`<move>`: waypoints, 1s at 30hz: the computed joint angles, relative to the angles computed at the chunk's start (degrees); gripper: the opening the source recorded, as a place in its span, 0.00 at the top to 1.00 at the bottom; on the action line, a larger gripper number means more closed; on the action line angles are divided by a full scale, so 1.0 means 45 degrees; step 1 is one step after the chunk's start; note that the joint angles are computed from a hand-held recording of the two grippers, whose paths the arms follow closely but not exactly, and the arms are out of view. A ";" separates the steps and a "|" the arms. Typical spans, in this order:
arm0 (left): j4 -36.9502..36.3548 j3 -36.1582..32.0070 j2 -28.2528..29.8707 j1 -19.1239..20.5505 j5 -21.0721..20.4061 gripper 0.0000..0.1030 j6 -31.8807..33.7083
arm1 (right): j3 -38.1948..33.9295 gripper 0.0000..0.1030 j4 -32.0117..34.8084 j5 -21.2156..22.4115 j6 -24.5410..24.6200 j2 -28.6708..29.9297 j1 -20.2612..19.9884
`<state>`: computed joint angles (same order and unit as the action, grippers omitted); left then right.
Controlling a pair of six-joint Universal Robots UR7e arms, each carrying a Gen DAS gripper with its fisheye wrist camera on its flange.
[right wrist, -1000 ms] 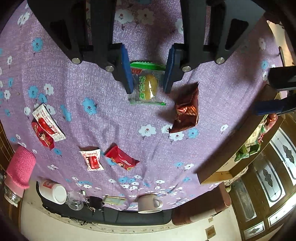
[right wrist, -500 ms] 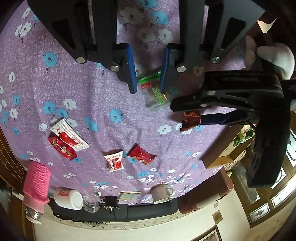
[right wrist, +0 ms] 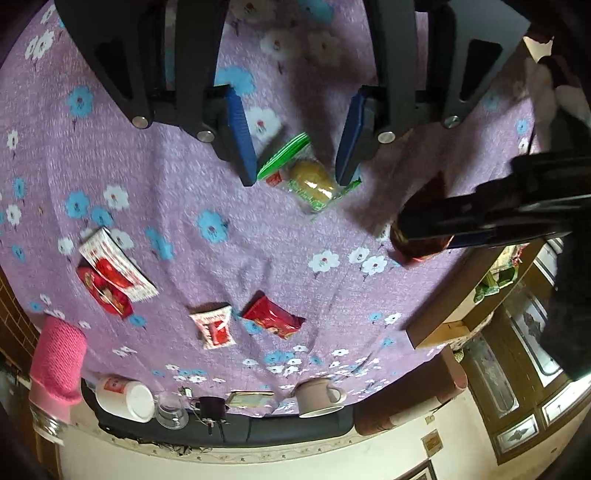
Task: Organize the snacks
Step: 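Grasp the red-brown triangular pack with the left gripper while the right grasps the clear green-stick candy, then carry both snacks over the cardboard box and open both grippers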
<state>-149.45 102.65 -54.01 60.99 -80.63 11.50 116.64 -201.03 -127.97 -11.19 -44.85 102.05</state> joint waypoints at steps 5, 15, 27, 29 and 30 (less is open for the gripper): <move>-0.0275 0.0195 -0.0405 0.0296 -0.0258 0.67 -0.0205 | -0.0539 0.66 0.0014 -0.0313 -0.0717 0.0554 0.0256; -0.0222 0.0387 -0.0017 0.0073 -0.0138 0.39 0.0233 | 0.0082 0.77 -0.0673 -0.0357 -0.0108 0.0303 0.0475; -0.0458 0.0182 0.0818 -0.0322 0.0854 0.60 0.1362 | 0.0755 0.45 -0.0853 -0.0673 -0.0591 -0.0094 0.0503; -0.0418 0.0163 0.0773 -0.0260 0.0788 0.60 0.1251 | 0.0577 0.42 -0.0939 -0.0462 -0.0891 0.0033 0.0471; -0.0431 0.0173 0.0757 -0.0259 0.0812 0.60 0.1196 | 0.0334 0.42 -0.0810 -0.0454 -0.1096 0.0198 0.0446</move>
